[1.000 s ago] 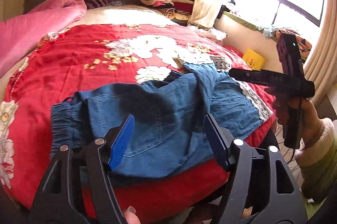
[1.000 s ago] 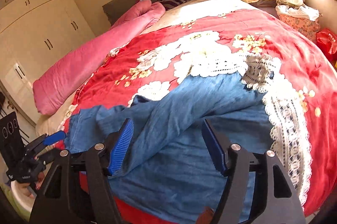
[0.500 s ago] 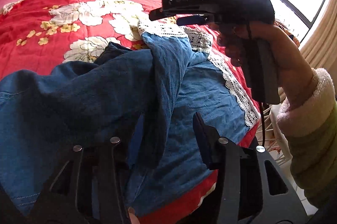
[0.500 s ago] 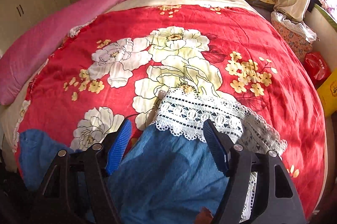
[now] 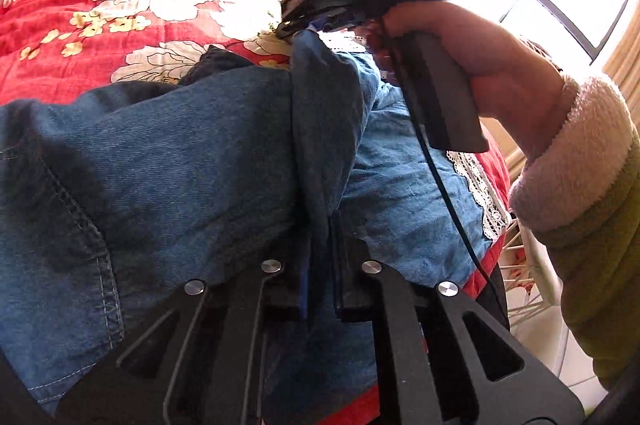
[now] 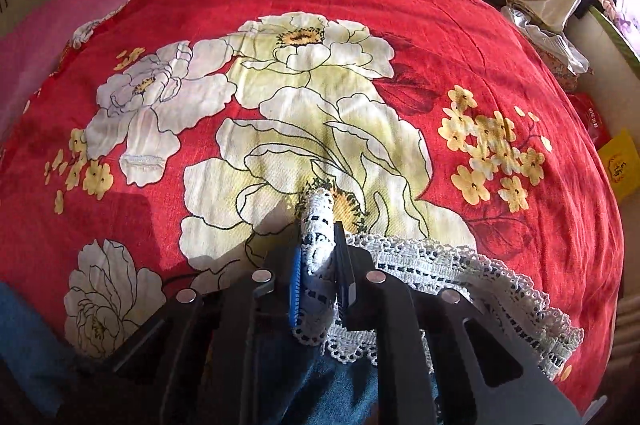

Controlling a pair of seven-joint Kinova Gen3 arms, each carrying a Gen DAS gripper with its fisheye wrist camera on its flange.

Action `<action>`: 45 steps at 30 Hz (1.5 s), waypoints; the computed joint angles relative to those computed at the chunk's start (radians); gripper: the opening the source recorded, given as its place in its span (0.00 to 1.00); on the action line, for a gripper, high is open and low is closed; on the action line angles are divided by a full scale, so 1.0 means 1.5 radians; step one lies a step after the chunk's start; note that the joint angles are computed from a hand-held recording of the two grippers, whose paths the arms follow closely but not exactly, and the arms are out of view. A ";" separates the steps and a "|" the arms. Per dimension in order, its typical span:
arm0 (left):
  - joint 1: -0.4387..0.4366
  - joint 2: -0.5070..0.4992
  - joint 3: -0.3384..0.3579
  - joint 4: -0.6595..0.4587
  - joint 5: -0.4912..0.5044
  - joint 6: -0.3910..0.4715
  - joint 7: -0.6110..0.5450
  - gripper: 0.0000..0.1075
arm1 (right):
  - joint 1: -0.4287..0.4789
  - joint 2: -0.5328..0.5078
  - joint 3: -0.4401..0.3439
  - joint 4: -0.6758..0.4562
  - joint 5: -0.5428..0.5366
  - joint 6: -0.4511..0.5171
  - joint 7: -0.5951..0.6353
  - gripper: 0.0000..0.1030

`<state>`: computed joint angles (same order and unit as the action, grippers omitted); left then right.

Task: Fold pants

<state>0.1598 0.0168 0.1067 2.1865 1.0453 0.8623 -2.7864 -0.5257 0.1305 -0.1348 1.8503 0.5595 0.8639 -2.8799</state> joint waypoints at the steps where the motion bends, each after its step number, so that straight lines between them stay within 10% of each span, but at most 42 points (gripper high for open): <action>1: -0.002 0.002 -0.002 -0.001 0.002 0.005 -0.002 0.01 | 0.001 -0.019 0.001 0.017 0.002 -0.016 -0.015 0.10; 13: -0.062 -0.033 -0.048 0.009 0.055 0.114 -0.092 0.00 | 0.069 -0.303 -0.175 0.149 0.085 0.010 -0.253 0.09; 28: -0.041 -0.060 -0.039 0.020 -0.001 0.107 -0.160 0.00 | 0.201 -0.569 -0.556 0.253 -0.188 0.127 -0.465 0.09; 45: 0.016 -0.109 -0.029 0.053 -0.071 0.037 -0.162 0.03 | 0.261 -0.651 -0.588 0.305 -0.373 0.085 -0.379 0.09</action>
<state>0.1840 -0.1465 0.0630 2.2661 0.9395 0.9183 -3.0299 -0.1348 -0.8457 -1.0170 2.3080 -0.0003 0.9912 -3.4483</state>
